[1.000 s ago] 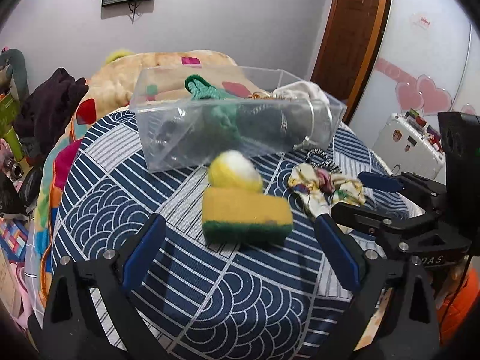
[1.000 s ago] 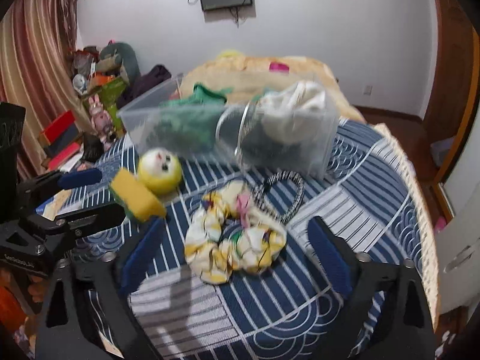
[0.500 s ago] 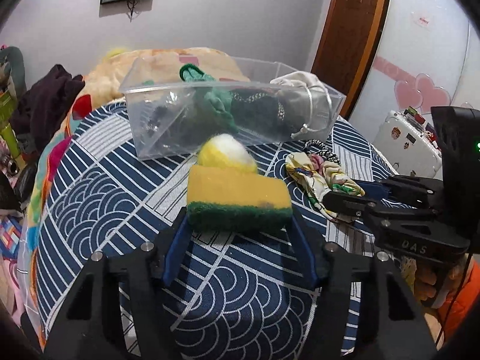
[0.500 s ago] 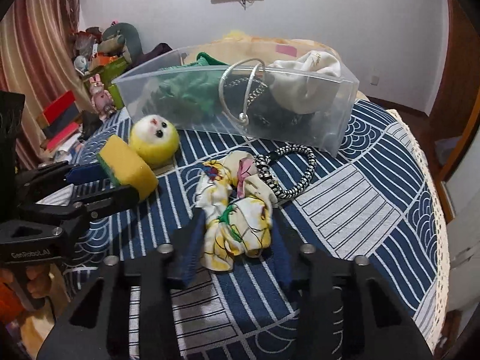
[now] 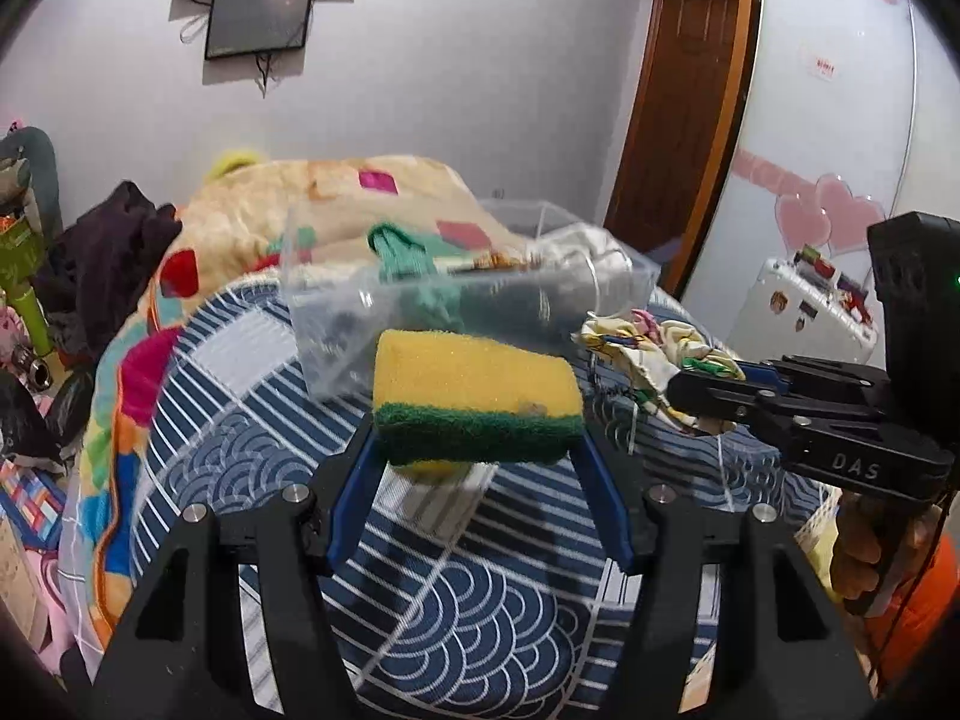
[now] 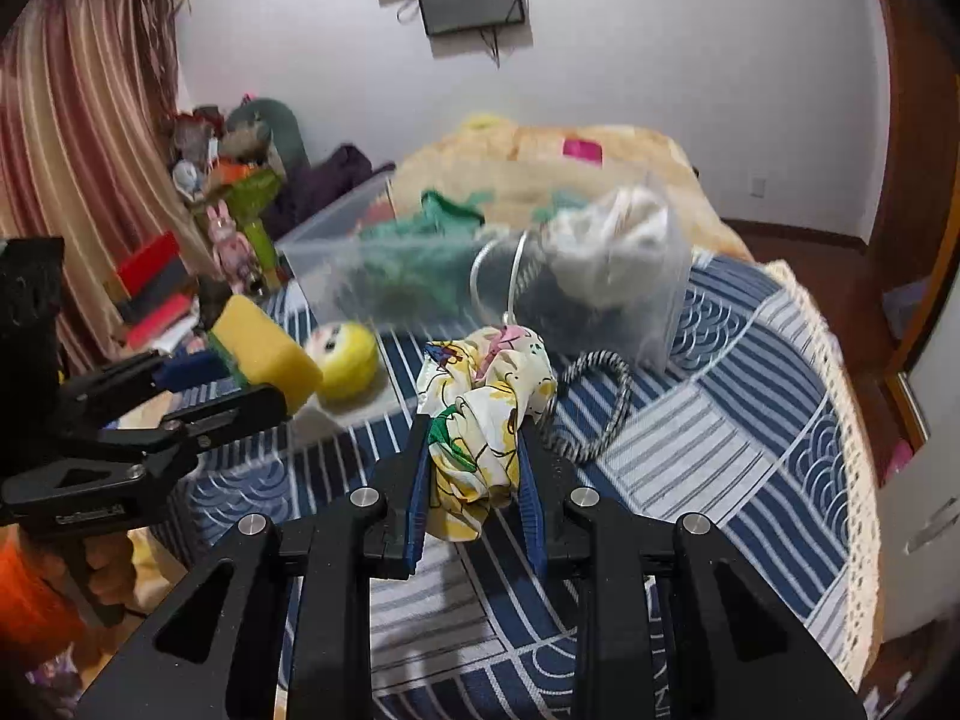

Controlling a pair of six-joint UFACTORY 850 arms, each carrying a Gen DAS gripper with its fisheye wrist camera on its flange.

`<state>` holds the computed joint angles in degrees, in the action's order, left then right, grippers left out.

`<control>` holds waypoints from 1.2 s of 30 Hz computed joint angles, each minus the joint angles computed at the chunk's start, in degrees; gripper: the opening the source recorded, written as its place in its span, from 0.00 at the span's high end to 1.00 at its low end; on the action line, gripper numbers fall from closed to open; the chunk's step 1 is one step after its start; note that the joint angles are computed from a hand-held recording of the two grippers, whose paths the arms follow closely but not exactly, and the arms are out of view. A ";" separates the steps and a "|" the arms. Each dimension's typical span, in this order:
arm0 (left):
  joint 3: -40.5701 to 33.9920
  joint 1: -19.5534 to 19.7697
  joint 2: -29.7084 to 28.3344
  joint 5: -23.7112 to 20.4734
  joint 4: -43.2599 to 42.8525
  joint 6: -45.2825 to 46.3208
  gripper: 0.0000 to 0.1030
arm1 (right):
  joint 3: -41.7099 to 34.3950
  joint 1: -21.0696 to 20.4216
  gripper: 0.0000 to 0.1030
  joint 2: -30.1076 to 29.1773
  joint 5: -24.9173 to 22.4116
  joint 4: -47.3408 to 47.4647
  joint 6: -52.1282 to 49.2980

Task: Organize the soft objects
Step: 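Grasp the yellow-green sponge with left tool while right tool grasps the yellow floral scrunchie, then drop the sponge into the box with left tool while right tool drops the scrunchie in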

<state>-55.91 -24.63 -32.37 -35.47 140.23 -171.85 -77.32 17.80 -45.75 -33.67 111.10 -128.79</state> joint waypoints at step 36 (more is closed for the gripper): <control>-18.76 10.04 -9.43 9.06 -8.88 14.00 0.40 | -21.47 6.22 0.77 -9.95 9.38 -4.58 10.24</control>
<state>-74.67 -14.59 -41.80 -26.42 131.35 -157.84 -98.78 24.02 -55.70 -24.29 106.52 -118.55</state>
